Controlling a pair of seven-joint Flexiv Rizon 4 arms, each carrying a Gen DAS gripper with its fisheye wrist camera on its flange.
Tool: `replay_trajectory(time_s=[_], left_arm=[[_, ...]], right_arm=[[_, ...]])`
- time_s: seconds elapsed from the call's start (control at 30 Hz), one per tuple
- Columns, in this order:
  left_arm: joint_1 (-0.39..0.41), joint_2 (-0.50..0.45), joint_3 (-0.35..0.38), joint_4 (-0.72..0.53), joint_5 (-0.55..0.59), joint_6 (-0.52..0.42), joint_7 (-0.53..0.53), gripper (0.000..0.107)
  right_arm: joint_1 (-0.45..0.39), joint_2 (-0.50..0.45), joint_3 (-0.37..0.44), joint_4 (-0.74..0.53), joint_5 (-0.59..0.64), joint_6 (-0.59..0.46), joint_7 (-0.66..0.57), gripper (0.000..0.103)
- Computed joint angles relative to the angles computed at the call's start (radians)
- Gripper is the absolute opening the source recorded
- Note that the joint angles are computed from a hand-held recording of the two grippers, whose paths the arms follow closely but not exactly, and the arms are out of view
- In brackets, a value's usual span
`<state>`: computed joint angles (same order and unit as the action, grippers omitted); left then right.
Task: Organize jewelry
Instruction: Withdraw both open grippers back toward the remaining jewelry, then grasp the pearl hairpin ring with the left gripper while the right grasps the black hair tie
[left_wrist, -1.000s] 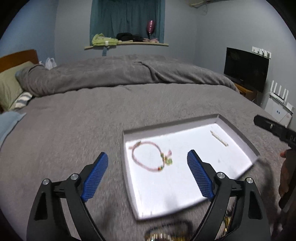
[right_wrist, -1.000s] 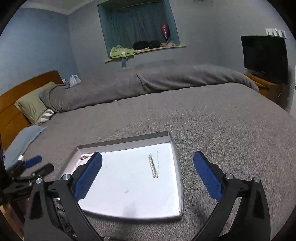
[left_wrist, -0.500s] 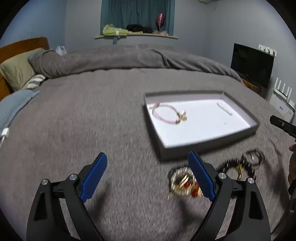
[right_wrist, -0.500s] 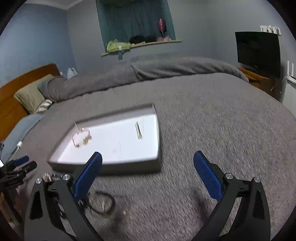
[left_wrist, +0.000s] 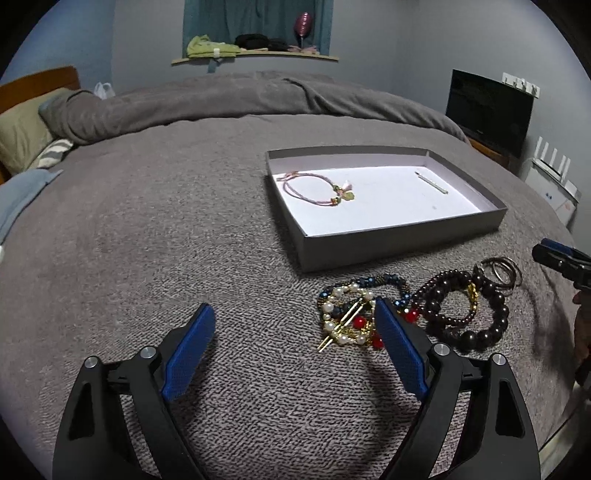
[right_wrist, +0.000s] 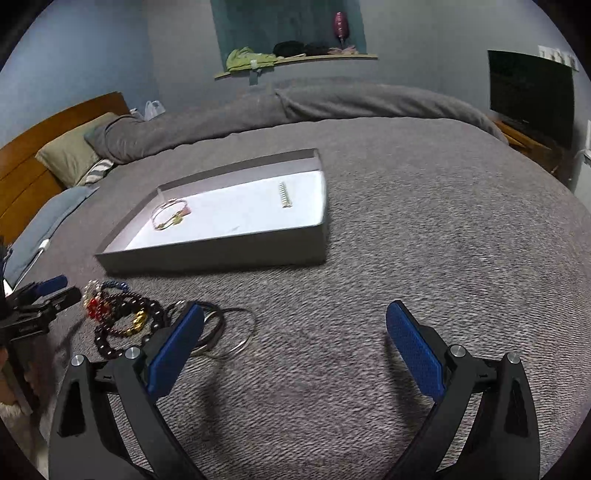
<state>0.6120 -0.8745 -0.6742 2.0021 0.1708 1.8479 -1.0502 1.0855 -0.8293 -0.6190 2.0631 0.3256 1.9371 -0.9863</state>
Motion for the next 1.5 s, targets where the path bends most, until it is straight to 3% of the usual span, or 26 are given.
replay_trajectory(time_s=[0.07, 0.2, 0.47, 0.63, 0.9, 1.0, 1.07, 1.2, 1.5], left_arm=[[0.016, -0.009, -0.019, 0.001, 0.011, -0.009, 0.01, 0.084], [0.002, -0.007, -0.011, -0.003, 0.001, -0.032, 0.031, 0.066], [-0.004, -0.009, -0.015, 0.004, -0.013, -0.025, 0.059, 0.062], [0.002, -0.015, -0.028, 0.004, -0.015, -0.044, 0.079, 0.046], [0.007, -0.034, -0.055, -0.008, -0.036, -0.051, 0.092, 0.036], [0.015, -0.041, -0.066, -0.014, -0.048, -0.076, 0.096, 0.035], [0.023, -0.042, -0.076, -0.014, -0.055, -0.099, 0.109, 0.023], [0.024, -0.037, -0.081, -0.003, -0.065, -0.086, 0.132, 0.011], [0.069, -0.052, -0.13, 0.026, -0.029, -0.043, 0.138, 0.008]], right_arm=[[-0.001, 0.0, 0.004, -0.007, -0.011, -0.016, -0.002, 0.097], [-0.007, 0.004, 0.017, -0.012, -0.033, -0.024, -0.001, 0.097], [0.001, -0.002, 0.012, -0.016, -0.054, -0.033, -0.004, 0.097], [0.001, -0.001, 0.019, -0.017, -0.063, -0.031, -0.006, 0.097], [-0.014, 0.007, 0.039, -0.022, -0.086, -0.048, -0.01, 0.076], [-0.03, 0.013, 0.059, -0.022, -0.096, -0.042, -0.011, 0.075], [-0.028, 0.012, 0.057, -0.022, -0.096, -0.043, -0.012, 0.075], [-0.043, 0.019, 0.075, -0.024, -0.106, -0.047, -0.016, 0.066], [-0.059, 0.027, 0.092, -0.023, -0.075, -0.016, -0.015, 0.051]])
